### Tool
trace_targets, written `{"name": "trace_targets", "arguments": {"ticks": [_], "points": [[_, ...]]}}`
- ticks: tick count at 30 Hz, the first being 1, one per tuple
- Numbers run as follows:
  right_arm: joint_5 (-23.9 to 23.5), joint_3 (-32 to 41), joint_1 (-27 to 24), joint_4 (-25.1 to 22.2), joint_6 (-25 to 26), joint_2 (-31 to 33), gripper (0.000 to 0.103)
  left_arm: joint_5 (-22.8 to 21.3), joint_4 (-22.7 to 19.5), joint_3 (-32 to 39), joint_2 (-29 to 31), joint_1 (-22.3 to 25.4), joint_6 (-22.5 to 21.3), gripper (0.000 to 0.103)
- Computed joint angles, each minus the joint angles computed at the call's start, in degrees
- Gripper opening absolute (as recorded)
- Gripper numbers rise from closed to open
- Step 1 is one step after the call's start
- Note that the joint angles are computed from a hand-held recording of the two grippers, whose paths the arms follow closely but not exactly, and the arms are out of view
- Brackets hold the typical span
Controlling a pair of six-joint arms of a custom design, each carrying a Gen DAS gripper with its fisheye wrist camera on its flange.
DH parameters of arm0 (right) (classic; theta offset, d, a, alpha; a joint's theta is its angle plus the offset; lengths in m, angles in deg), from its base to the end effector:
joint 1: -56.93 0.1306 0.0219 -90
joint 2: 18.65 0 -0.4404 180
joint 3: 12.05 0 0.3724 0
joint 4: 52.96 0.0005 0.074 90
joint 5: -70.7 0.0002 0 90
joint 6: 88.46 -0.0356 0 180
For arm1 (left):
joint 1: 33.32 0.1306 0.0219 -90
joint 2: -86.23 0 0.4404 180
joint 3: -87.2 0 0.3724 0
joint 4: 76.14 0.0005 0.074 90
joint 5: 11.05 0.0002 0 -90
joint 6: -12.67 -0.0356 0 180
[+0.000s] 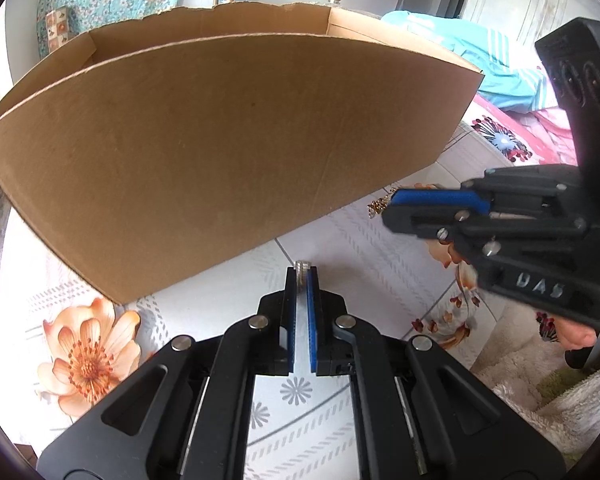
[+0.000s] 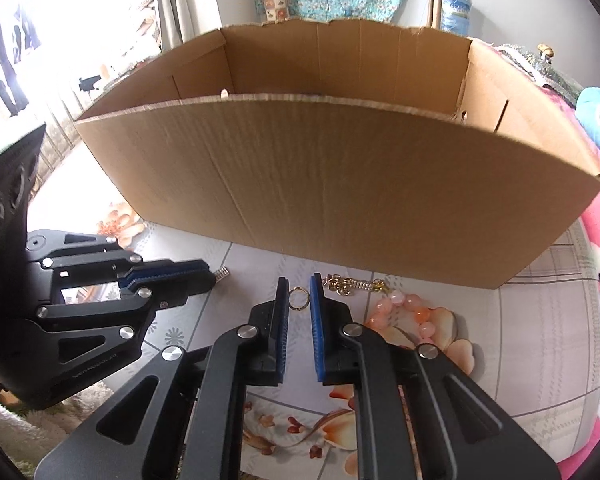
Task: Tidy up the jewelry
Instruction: 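Close the right tool on the small gold ring while the left tool holds the spring charm, then carry both charms into the box and open both tools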
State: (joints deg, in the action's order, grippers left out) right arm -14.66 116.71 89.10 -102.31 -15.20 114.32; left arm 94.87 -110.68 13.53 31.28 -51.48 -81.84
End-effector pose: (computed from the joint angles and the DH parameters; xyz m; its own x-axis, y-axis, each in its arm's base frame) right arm 0.6437 0.4009 0.3373 -0.7932 -0.1598 -0.5876 -0.2731 0.9558 0.1088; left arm 0.6544 -0.2255 0.2848 -0.7233 0.3168 -0.6136 0.5141 0.8403 -0.1721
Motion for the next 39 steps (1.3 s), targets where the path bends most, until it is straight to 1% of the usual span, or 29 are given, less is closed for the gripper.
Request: {"name": "trace_targets", "arguments": {"ticks": [3, 7, 8, 9, 10, 11, 12, 17, 18, 19, 20, 21, 24, 27, 33, 36, 39], "points": [[0.27, -1.76, 0.04, 1.48, 0.34, -1.52, 0.011, 0.54, 0.2, -1.0, -0.77, 0.09, 0.26, 0.004], [0.06, -5.14, 0.05, 4.04, 0.1, -3.77, 0.011, -0.31, 0.19, -1.47, -1.35, -0.13, 0.23, 0.004], [-0.19, -4.96, -0.06, 4.25, 0.01, -3.58, 0.011, -0.66, 0.1, -1.24, -1.3, -0.2, 0.32, 0.004], [-0.46, -5.1, -0.18, 4.39, -0.14, -3.76, 0.011, -1.09, 0.03, -1.0, -1.22, -0.32, 0.5, 0.006], [-0.79, -5.54, -0.28, 4.71, -0.41, -4.04, 0.011, -1.3, -0.59, -0.37, -0.9, -0.42, 0.59, 0.011], [-1.01, -5.86, -0.32, 5.02, -0.64, -4.22, 0.011, -1.63, -1.03, 0.18, -0.55, -0.56, 0.6, 0.014], [-1.04, -5.42, -0.25, 5.12, -0.72, -3.78, 0.011, -2.63, -1.23, 0.69, -0.19, -0.77, 0.62, 0.015], [-1.35, -6.73, -0.4, 6.57, -1.4, -4.29, 0.011, -5.32, -2.45, 3.02, 1.19, -1.55, -0.56, 0.015], [-1.43, -7.25, -0.45, 7.07, -1.59, -4.56, 0.011, -6.66, -2.7, 3.27, 1.3, -1.92, -1.26, 0.012], [-1.52, -7.66, -0.51, 7.5, -1.68, -4.72, 0.011, -8.74, -2.65, 3.34, 1.35, -2.38, -1.93, 0.005], [-1.57, -8.1, -0.55, 7.96, -1.88, -4.93, 0.011, -10.04, -2.52, 3.37, 1.4, -2.71, -2.48, 0.005], [-1.68, -8.41, -0.6, 8.33, -2.09, -5.07, 0.011, -10.34, -2.59, 3.4, 1.37, -2.78, -2.92, 0.004], [-1.98, -9.55, -0.75, 9.61, -2.59, -5.66, 0.011, -9.15, -1.49, 2.55, 0.61, -2.61, -3.01, 0.0], [-1.95, -10.59, -0.85, 10.68, -2.6, -6.31, 0.011, -10.89, -0.6, 1.28, -0.45, -3.12, -4.3, 0.0], [-2.13, -12.29, -1.06, 12.76, -2.69, -7.43, 0.011, -11.66, 0.77, -0.74, -2.47, -3.35, -3.2, 0.0], [-1.87, -12.93, -1.01, 13.94, -2.51, -8.13, 0.011, -10.97, 2.04, -1.66, -3.89, -3.18, -2.76, 0.0], [-2.49, -13.41, -1.12, 15.24, -2.53, -9.03, 0.011, -8.59, 2.94, -3.03, -6.27, -2.6, -2.08, 0.0]]}}
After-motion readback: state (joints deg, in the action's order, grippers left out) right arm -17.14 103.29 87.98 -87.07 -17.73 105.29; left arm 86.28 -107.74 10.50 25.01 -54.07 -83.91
